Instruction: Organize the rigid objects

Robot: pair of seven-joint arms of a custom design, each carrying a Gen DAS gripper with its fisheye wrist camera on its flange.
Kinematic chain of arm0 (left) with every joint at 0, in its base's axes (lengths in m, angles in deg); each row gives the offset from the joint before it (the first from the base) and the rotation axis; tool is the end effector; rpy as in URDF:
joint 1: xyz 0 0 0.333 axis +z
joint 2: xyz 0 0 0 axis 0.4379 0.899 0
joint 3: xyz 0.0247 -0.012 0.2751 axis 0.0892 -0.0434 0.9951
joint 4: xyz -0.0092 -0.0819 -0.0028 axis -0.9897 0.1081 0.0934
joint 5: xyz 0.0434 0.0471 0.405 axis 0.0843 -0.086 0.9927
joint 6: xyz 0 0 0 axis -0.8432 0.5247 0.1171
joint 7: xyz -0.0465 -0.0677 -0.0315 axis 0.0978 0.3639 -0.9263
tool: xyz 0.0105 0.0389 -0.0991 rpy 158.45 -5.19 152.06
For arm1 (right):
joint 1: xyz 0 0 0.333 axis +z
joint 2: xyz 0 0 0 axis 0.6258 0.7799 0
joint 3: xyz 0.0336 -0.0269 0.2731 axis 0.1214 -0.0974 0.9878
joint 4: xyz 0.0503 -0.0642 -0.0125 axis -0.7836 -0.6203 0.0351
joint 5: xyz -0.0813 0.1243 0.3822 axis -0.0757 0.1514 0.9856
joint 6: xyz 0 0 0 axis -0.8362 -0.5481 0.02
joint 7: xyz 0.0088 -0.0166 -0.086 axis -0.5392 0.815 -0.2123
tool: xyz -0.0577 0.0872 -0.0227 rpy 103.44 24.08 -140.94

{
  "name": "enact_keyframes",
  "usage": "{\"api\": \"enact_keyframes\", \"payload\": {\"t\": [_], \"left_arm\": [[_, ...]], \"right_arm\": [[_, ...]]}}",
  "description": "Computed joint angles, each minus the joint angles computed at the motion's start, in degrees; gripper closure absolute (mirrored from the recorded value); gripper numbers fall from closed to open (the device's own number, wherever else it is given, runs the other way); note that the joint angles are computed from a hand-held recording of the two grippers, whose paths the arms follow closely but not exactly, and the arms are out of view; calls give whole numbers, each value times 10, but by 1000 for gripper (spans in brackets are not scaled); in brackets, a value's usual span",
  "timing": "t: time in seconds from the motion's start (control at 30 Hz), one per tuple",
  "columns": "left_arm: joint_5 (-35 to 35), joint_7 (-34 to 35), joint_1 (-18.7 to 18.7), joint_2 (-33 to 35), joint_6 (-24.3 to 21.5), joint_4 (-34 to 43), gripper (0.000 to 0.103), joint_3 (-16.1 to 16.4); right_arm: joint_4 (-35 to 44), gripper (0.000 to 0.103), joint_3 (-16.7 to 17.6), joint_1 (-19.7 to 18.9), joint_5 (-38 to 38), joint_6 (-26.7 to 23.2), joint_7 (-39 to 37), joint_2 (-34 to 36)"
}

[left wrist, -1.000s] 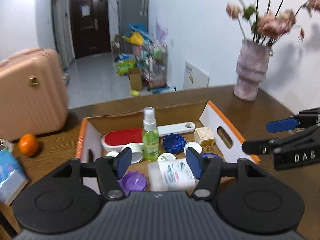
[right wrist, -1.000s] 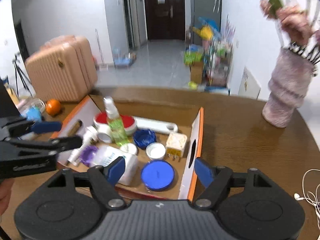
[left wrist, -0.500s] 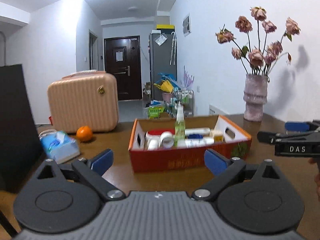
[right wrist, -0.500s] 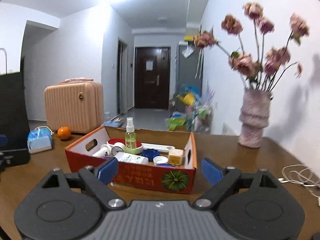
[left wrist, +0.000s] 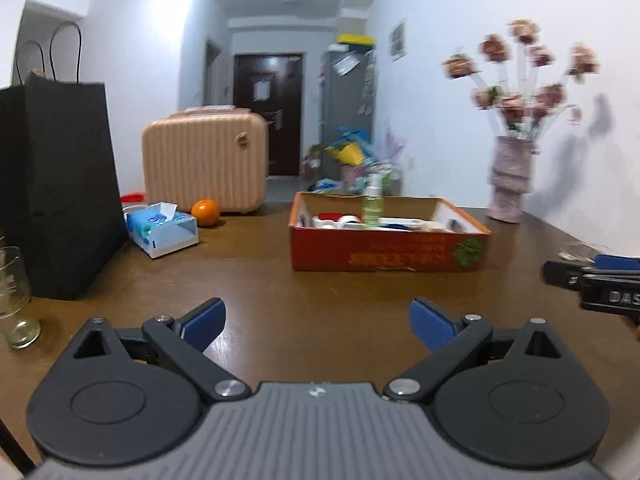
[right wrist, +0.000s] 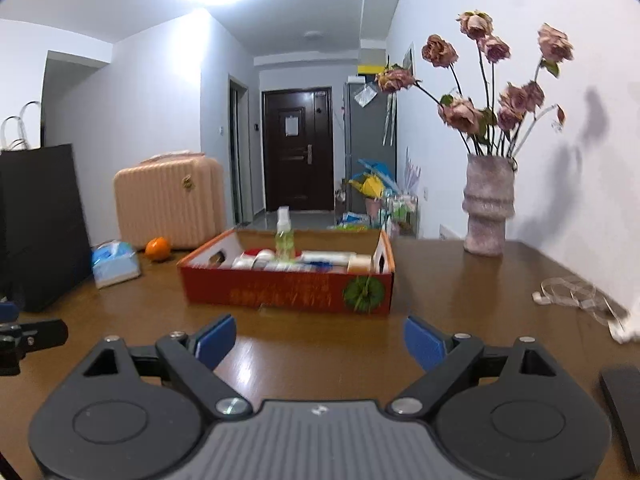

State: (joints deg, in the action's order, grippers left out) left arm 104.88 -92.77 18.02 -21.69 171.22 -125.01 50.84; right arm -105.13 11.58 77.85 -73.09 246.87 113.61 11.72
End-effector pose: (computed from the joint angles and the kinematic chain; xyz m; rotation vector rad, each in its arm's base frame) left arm 0.4617 -0.2790 0.4947 -1.5481 1.3885 -0.9448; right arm 0.5340 0.4707 0.4890 -1.5922 1.2405 -0.8268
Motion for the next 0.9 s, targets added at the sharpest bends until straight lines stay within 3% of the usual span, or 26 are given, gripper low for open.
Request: {"api": "enact_keyframes", "payload": {"t": [0.1, 0.27, 0.37, 0.47, 0.6, 0.9], "left_arm": [[-8, 19, -17, -79, -8, -76, 0, -13], [-50, 4, -34, -210, -72, -183, 0, -75], [-120, -10, -65, -268, -93, -236, 0, -91], [-168, 2, -64, -284, -81, -249, 0, -93], [-157, -10, -31, -304, -70, -247, 0, -128], [-166, 0, -7, -313, -54, -246, 0, -147]], "right_arm": [[-110, 11, 8, 18, -73, -23, 76, -85], [-265, 9, 64, 15, -102, -70, 154, -203], [-325, 9, 104, 13, -124, -102, 222, -252], [-329, 9, 132, 1, -115, -102, 200, -255], [-323, 9, 163, -21, -132, -116, 203, -257], [-326, 6, 178, -40, -126, -110, 209, -260]]}}
